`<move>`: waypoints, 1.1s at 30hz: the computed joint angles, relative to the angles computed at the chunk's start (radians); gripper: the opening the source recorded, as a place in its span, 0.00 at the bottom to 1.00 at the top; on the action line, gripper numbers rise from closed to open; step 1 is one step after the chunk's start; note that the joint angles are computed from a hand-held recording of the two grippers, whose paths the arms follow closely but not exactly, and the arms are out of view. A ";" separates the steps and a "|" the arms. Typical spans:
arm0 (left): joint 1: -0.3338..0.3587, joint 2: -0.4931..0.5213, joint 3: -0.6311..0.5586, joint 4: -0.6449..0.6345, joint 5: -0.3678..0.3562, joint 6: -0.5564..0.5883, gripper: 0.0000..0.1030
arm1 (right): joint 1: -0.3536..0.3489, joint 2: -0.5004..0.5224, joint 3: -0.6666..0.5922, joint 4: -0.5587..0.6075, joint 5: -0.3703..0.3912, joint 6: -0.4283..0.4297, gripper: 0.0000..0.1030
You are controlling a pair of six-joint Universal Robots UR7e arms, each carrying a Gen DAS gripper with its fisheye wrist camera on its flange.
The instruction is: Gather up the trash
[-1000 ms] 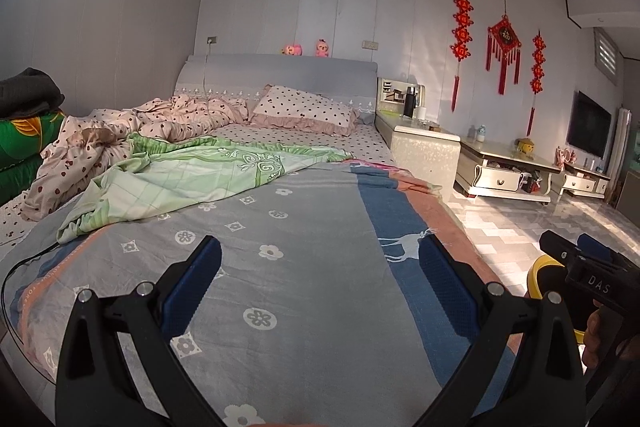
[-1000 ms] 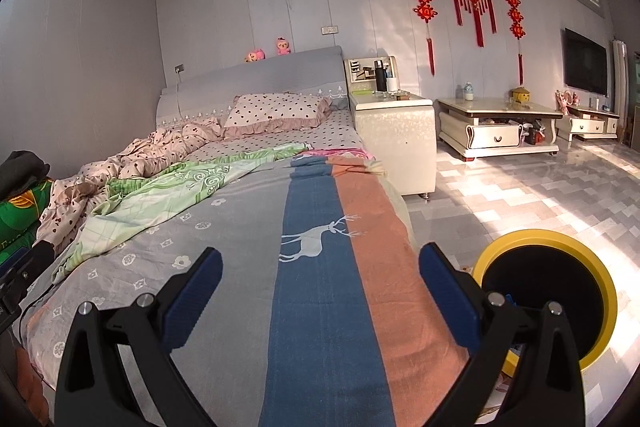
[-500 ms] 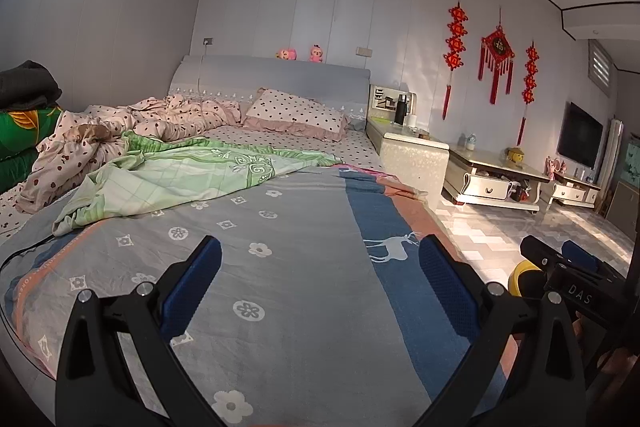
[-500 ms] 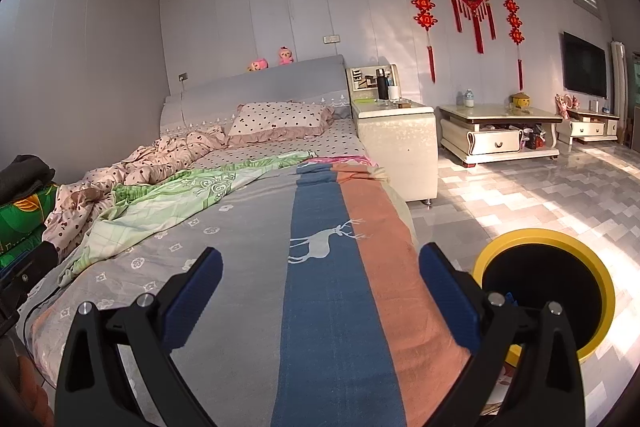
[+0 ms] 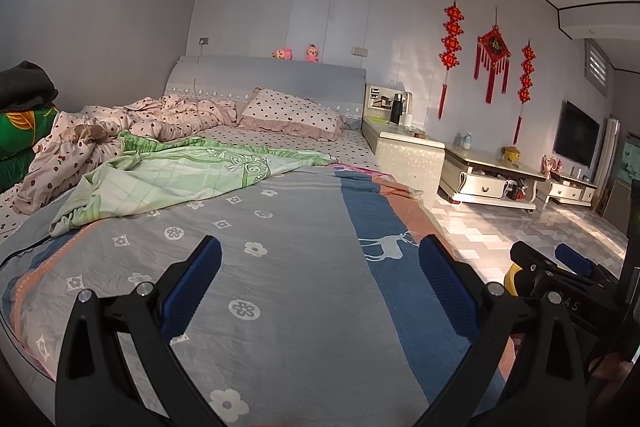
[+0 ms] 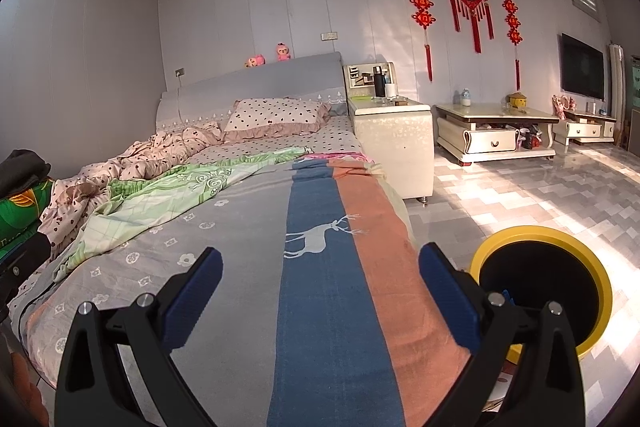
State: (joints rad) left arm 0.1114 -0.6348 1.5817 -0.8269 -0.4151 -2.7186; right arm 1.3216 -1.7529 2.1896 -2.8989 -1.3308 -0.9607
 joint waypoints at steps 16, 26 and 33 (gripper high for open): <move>0.009 -0.010 0.005 -0.014 0.016 0.016 0.92 | 0.000 0.013 -0.009 0.001 -0.017 0.008 0.92; 0.009 -0.018 0.017 -0.031 0.019 0.027 0.92 | -0.003 0.016 -0.012 0.007 -0.021 0.007 0.92; 0.009 -0.023 0.023 -0.036 0.021 0.029 0.92 | -0.007 0.021 -0.021 0.016 -0.027 0.011 0.92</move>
